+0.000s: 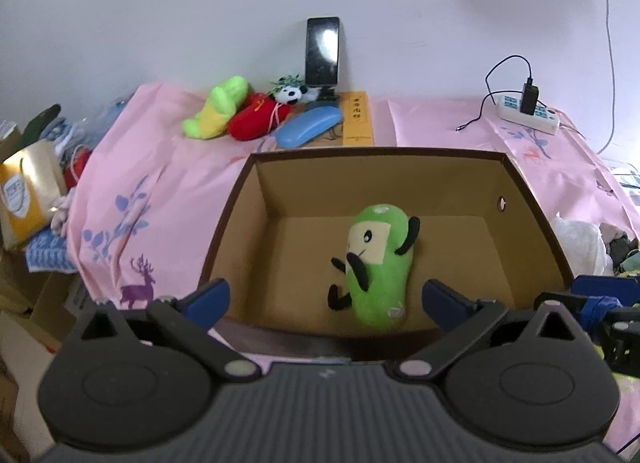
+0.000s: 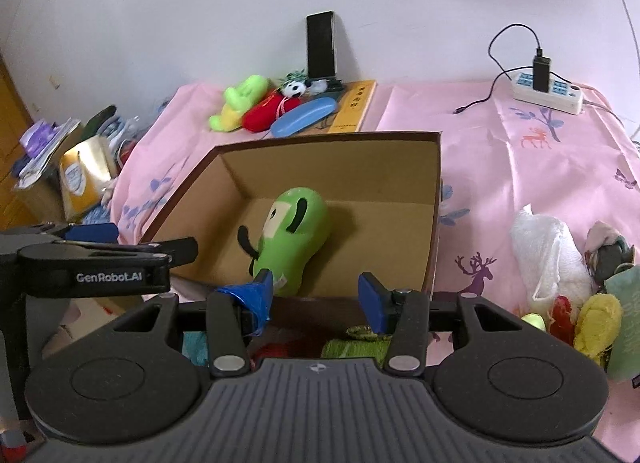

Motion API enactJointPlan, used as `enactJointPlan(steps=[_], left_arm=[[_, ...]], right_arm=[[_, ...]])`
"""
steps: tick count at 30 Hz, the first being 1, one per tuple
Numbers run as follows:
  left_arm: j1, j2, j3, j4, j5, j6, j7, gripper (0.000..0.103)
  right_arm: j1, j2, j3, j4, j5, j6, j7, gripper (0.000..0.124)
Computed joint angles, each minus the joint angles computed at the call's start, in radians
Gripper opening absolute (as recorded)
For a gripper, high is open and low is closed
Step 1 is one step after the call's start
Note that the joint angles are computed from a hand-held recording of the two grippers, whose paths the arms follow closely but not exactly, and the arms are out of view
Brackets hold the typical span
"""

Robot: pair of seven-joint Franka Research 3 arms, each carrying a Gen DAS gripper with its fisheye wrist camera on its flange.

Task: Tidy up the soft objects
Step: 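Withdraw the left tool from the box toward the pile of soft items, then grasp the green knitted cloth with the left tool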

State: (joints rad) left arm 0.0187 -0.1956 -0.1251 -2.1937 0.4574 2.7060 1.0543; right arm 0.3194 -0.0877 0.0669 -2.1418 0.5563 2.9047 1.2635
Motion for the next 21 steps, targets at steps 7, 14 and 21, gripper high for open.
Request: enactJointPlan(steps=[7, 14, 21], left_arm=[[0.001, -0.030, -0.040, -0.018, 0.081, -0.061, -0.125, 0.102], [-0.030, -0.062, -0.034, -0.063, 0.054, -0.049, -0.148, 0.102], [-0.071, -0.098, -0.005, -0.159, -0.045, 0.033, -0.065, 0.102]], right_arm=[[0.019, -0.034, -0.025, -0.023, 0.124, -0.053, -0.162, 0.030], [0.014, -0.055, -0.039, -0.039, 0.190, -0.105, -0.259, 0.030], [-0.015, -0.054, -0.045, -0.051, 0.191, -0.171, -0.245, 0.029]])
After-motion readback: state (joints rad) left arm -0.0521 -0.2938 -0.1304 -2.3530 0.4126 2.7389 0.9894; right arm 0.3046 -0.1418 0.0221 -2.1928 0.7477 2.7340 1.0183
